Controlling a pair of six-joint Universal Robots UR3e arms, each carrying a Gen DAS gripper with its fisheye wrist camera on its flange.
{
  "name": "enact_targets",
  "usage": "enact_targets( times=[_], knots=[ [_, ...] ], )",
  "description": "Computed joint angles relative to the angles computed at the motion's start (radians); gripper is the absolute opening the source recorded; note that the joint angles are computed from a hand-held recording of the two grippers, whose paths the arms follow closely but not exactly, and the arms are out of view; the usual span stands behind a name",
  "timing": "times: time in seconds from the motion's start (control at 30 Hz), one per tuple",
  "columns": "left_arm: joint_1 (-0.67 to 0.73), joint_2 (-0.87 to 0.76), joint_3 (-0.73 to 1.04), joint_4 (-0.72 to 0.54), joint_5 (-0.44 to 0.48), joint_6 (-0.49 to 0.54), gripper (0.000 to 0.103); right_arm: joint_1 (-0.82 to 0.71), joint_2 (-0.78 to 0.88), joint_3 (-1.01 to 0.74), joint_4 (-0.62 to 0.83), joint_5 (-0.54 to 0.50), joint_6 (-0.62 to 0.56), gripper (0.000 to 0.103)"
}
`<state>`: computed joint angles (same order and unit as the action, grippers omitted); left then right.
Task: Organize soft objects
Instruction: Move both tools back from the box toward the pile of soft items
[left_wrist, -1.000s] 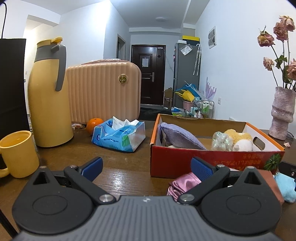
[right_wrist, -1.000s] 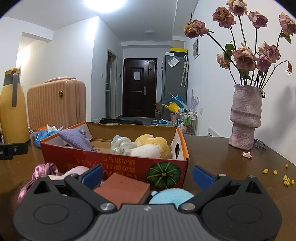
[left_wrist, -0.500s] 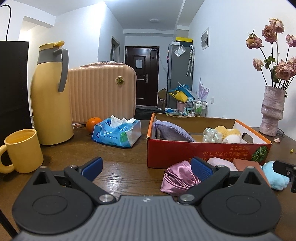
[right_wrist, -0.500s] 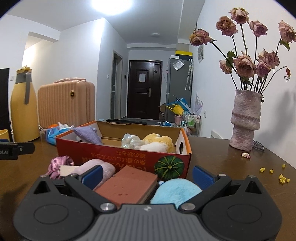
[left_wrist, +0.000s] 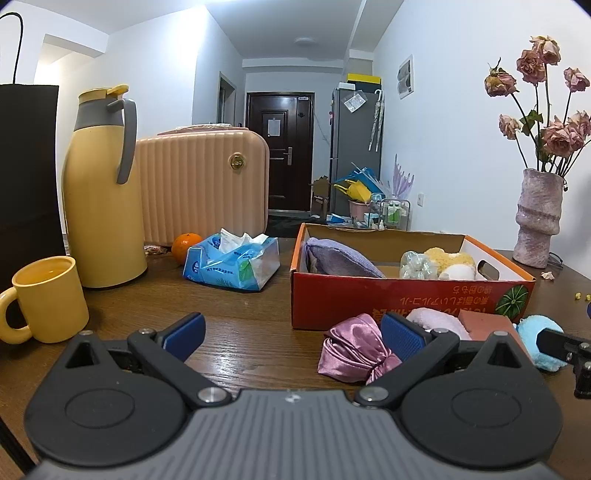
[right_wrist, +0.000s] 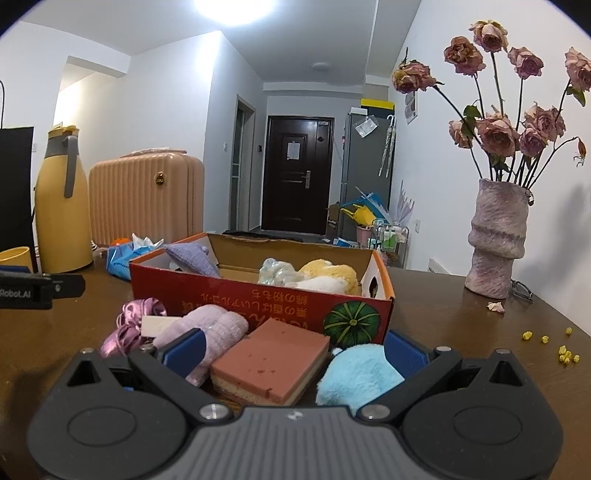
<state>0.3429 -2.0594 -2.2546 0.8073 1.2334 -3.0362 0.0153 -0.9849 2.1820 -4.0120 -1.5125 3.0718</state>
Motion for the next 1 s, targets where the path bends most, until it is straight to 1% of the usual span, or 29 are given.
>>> enact_targets(
  times=[0.13, 0.33, 0.7, 1.0],
  knots=[
    [0.005, 0.009, -0.012, -0.008, -0.007, 0.006, 0.103, 0.018, -0.003, -0.001, 0.018, -0.014, -0.012, 0.103],
    [0.03, 0.028, -0.053, -0.004, -0.045, 0.034, 0.103, 0.049, -0.014, 0.006, 0.051, -0.021, -0.01, 0.103],
    [0.116, 0.062, -0.157, 0.037, -0.128, 0.105, 0.103, 0.117, -0.03, -0.033, 0.195, -0.032, 0.024, 0.103],
    [0.172, 0.085, -0.211, 0.03, -0.166, 0.147, 0.103, 0.143, -0.049, -0.073, 0.341, 0.002, 0.062, 0.1]
  ],
)
